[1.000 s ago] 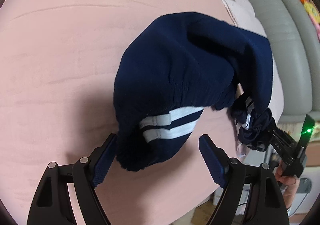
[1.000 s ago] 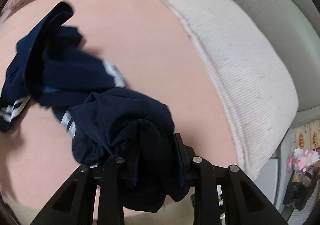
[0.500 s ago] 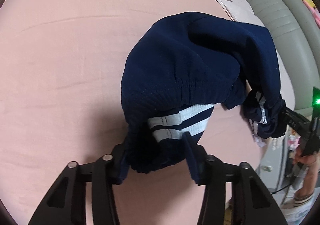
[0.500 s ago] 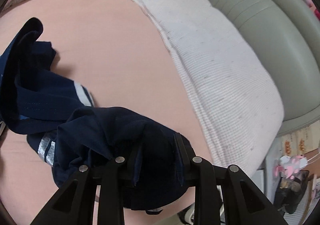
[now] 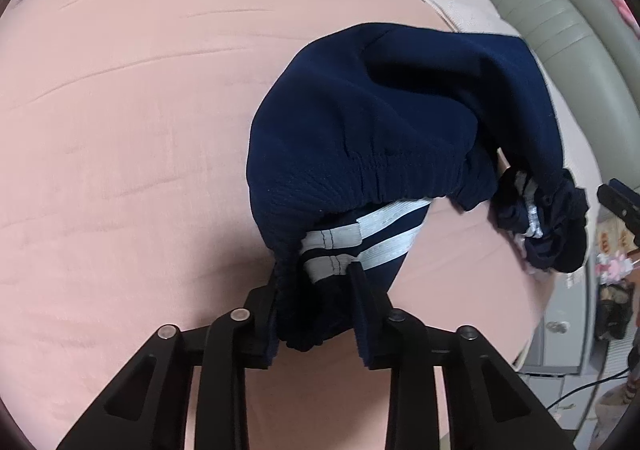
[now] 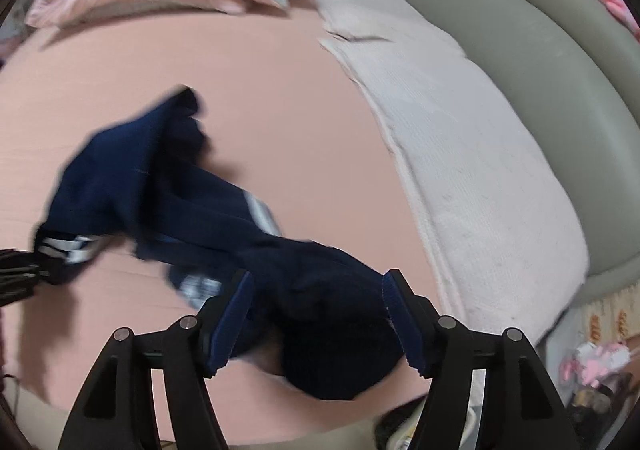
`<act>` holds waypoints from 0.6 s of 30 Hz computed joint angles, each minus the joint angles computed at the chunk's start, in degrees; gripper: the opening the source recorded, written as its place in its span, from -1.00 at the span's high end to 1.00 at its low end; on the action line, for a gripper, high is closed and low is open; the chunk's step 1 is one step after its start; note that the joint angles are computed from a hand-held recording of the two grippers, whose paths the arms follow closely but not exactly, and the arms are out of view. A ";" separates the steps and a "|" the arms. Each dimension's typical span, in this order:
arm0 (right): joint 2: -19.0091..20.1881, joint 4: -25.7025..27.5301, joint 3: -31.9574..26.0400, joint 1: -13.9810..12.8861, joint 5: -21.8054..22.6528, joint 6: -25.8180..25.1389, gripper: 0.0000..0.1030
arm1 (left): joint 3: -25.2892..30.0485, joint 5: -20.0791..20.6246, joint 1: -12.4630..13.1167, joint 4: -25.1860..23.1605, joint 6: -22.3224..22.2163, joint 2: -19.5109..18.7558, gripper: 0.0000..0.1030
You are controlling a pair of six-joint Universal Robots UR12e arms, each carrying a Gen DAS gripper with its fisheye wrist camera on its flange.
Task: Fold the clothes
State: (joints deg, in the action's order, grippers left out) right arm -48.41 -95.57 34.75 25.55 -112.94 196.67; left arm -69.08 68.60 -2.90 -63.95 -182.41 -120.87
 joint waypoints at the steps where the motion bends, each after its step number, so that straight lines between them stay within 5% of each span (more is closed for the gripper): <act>1: 0.52 -0.55 -0.58 0.32 0.31 -1.19 -0.30 | -0.17 -0.43 0.15 0.08 -0.12 0.08 0.55; 9: 6.15 1.09 -7.37 2.72 -2.39 -8.32 -0.31 | -0.92 -3.75 1.06 -0.85 -1.53 0.61 0.70; 15: 8.25 0.60 -9.93 2.88 1.89 -9.11 -0.31 | -2.51 -5.10 1.70 1.28 -2.11 1.47 0.75; 18: 12.29 4.55 -16.70 3.02 3.12 -8.65 -0.31 | -2.97 -5.97 2.19 2.05 -2.60 1.83 0.75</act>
